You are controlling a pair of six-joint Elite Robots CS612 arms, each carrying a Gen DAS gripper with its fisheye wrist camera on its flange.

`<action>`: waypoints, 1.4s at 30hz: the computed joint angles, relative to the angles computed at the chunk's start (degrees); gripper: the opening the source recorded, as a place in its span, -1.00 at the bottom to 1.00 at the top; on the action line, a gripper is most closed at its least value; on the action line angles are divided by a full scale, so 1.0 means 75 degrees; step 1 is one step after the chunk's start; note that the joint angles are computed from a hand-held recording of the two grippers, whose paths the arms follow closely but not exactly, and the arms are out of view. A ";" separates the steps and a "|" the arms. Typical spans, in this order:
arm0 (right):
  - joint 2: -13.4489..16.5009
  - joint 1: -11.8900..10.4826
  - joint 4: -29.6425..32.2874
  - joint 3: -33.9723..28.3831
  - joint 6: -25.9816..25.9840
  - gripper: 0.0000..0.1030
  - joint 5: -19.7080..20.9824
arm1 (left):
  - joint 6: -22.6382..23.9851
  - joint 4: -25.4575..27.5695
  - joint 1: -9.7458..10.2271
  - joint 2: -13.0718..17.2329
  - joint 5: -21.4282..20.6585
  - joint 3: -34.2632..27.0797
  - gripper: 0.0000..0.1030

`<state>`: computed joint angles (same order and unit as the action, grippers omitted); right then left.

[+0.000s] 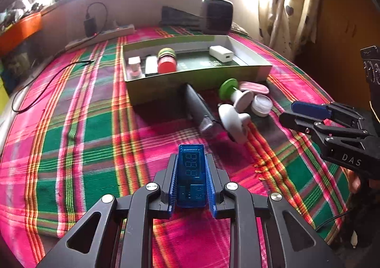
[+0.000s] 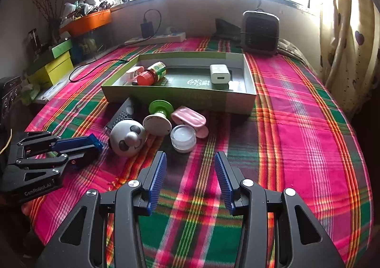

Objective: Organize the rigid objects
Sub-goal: 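Reach the right tool to the small white clear-lidded jar and close on it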

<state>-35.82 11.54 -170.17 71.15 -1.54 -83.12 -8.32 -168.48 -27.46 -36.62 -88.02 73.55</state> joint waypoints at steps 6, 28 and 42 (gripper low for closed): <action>0.0075 0.0037 0.0526 -0.0282 -0.0215 -0.15 -0.0075 | -0.0177 -0.0022 0.0044 0.0017 0.0014 -0.0018 -0.59; 0.0464 0.0093 0.1547 -0.1175 -0.0121 -0.15 -0.0399 | -0.0291 -0.0046 0.0053 0.0033 -0.0053 -0.0029 -0.59; 0.0433 0.0088 0.1422 -0.1098 -0.0099 -0.44 -0.0401 | -0.0291 -0.0048 0.0049 0.0031 -0.0041 -0.0026 -0.59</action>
<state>-32.57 12.19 -159.51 62.91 -2.28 -86.12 -10.50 -168.84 -27.10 -36.39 -88.33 73.35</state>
